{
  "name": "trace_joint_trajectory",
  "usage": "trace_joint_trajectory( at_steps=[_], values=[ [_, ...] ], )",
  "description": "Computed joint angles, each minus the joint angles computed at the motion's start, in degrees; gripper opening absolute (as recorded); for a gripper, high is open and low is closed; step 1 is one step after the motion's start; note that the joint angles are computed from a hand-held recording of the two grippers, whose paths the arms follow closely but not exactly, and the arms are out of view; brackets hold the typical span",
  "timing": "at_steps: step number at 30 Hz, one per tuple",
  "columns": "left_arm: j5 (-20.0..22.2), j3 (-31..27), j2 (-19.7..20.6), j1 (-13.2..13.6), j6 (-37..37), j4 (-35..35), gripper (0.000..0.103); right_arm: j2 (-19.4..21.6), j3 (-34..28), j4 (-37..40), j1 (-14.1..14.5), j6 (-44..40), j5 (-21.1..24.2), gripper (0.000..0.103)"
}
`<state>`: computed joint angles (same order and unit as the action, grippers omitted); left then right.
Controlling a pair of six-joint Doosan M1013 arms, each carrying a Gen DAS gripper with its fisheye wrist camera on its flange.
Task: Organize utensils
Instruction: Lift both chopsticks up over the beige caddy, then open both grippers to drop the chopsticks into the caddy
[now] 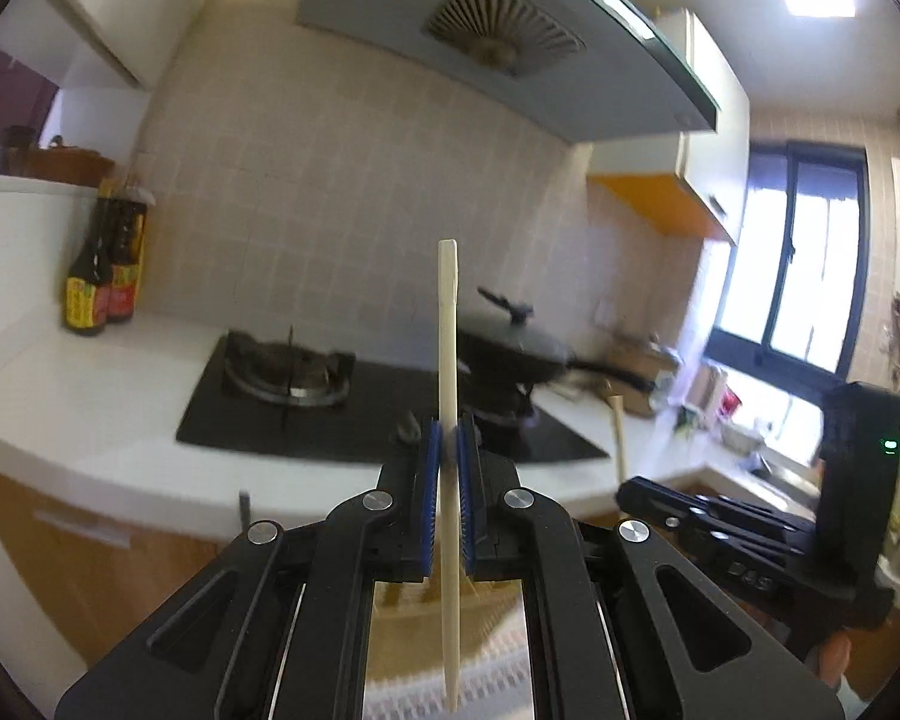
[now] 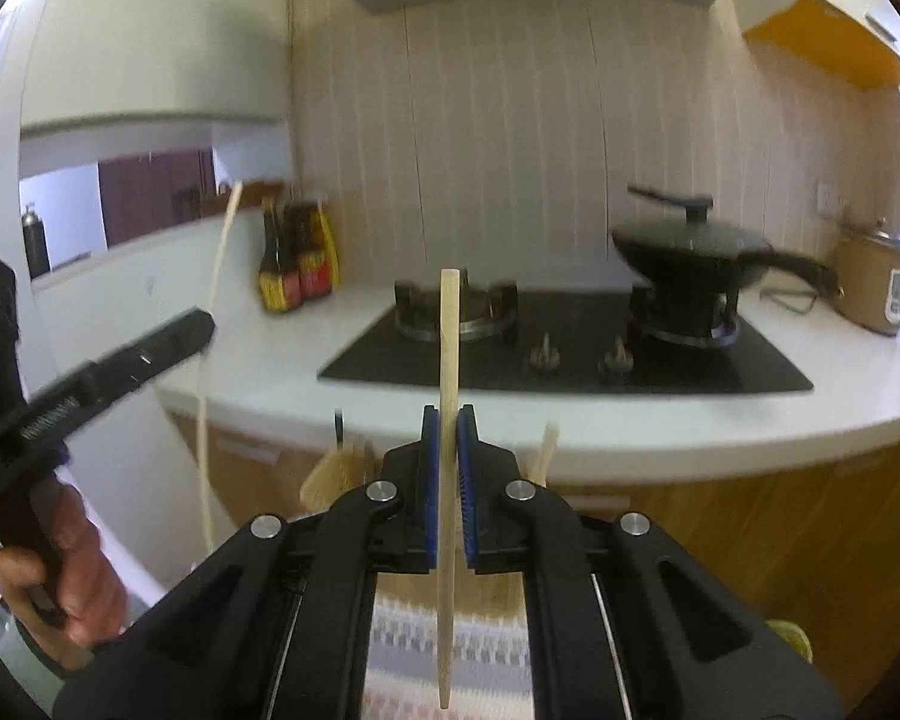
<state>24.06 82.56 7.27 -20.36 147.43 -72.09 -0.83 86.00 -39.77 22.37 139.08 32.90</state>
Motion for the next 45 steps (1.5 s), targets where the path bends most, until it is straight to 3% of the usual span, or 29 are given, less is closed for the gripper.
trace_joint_trajectory(
  at_steps=[5,11,13,21,28,30,37,41,45],
  values=[
    [-6.5,-0.7,2.2,-1.4,8.8,-7.4,0.004,1.6,-0.6,-10.9,-0.9,10.4,-3.0,0.004],
    [-9.2,-1.9,5.0,-1.8,18.4,-17.3,0.004,3.6,-1.0,-15.9,-3.5,17.6,-7.0,0.004],
    [-10.7,-1.9,5.6,-2.1,24.6,-23.5,0.004,4.4,-1.2,-16.7,-4.1,19.1,-7.3,0.004],
    [-14.0,-2.1,7.2,-2.7,36.9,-33.9,0.004,6.3,-1.2,-29.0,-3.9,31.4,-5.6,0.004],
    [-13.5,-1.5,7.8,-2.4,36.8,-33.7,0.004,7.6,-0.8,-35.4,-2.8,35.3,-2.9,0.004],
    [-13.0,-0.9,7.6,-2.3,39.6,-36.4,0.005,7.6,-0.3,-38.0,-2.2,36.8,-1.1,0.005],
    [-10.5,0.4,6.7,-1.6,29.0,-26.4,0.007,5.6,1.8,-29.5,-2.8,31.9,-3.9,0.005],
    [-9.9,1.7,5.1,-1.2,26.9,-24.8,0.039,3.9,2.9,-22.3,-3.0,26.0,-5.3,0.005],
    [-8.6,3.3,3.0,-0.9,24.2,-21.7,0.043,2.0,4.1,-18.1,-2.1,22.2,-4.2,0.007]
  ],
)
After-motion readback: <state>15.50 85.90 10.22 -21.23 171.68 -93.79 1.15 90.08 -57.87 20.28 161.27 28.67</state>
